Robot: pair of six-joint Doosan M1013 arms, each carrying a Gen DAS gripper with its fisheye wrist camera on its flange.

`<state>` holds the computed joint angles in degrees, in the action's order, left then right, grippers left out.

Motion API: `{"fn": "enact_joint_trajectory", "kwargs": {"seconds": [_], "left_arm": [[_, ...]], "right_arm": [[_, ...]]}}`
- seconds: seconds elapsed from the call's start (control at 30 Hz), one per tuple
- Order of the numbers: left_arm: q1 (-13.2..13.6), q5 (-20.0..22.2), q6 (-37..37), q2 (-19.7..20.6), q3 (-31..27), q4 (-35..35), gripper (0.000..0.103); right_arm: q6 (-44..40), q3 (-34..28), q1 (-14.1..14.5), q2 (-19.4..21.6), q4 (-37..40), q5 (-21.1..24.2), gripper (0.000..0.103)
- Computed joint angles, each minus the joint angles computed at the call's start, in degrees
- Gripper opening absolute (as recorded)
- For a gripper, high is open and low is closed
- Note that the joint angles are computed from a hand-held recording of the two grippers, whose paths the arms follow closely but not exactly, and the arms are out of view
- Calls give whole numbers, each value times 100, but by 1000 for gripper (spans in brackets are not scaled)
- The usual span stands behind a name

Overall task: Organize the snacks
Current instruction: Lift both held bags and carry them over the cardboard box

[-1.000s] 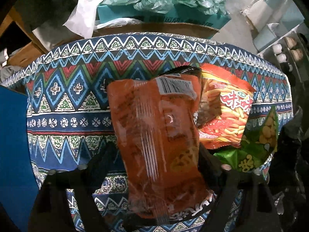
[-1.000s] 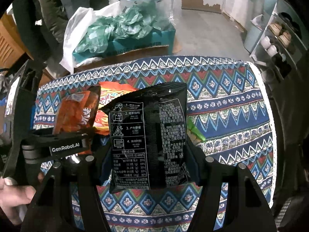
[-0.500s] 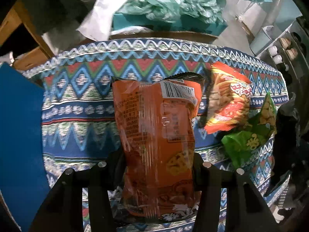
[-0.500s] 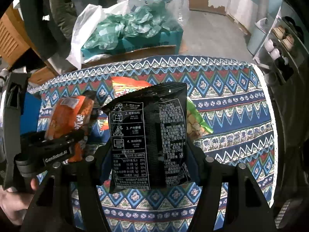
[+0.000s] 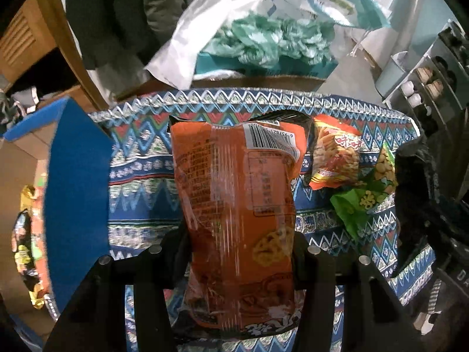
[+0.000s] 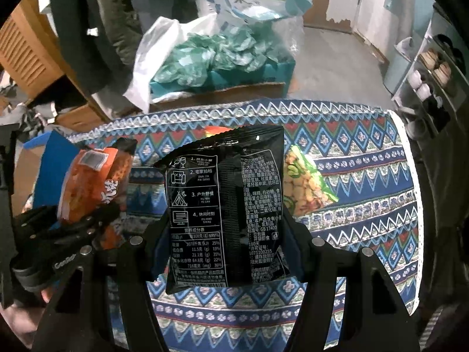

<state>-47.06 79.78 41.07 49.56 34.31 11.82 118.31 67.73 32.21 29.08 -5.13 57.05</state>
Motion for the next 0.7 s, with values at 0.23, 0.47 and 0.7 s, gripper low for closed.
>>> {"fn": "enact_joint_trajectory", "kwargs": {"seconds": [0.23, 0.47, 0.7], "left_arm": [[-63, -185, -132, -357, 401, 300, 53], [-105, -479, -363, -803, 984, 602, 53], [-112, -780, -621, -1263, 1582, 800, 53]], "right_arm": [[-112, -74, 121, -41, 77, -78, 64], [-302, -207, 271, -35, 112, -110, 64], [-513, -332, 406, -16, 216, -106, 64]]}}
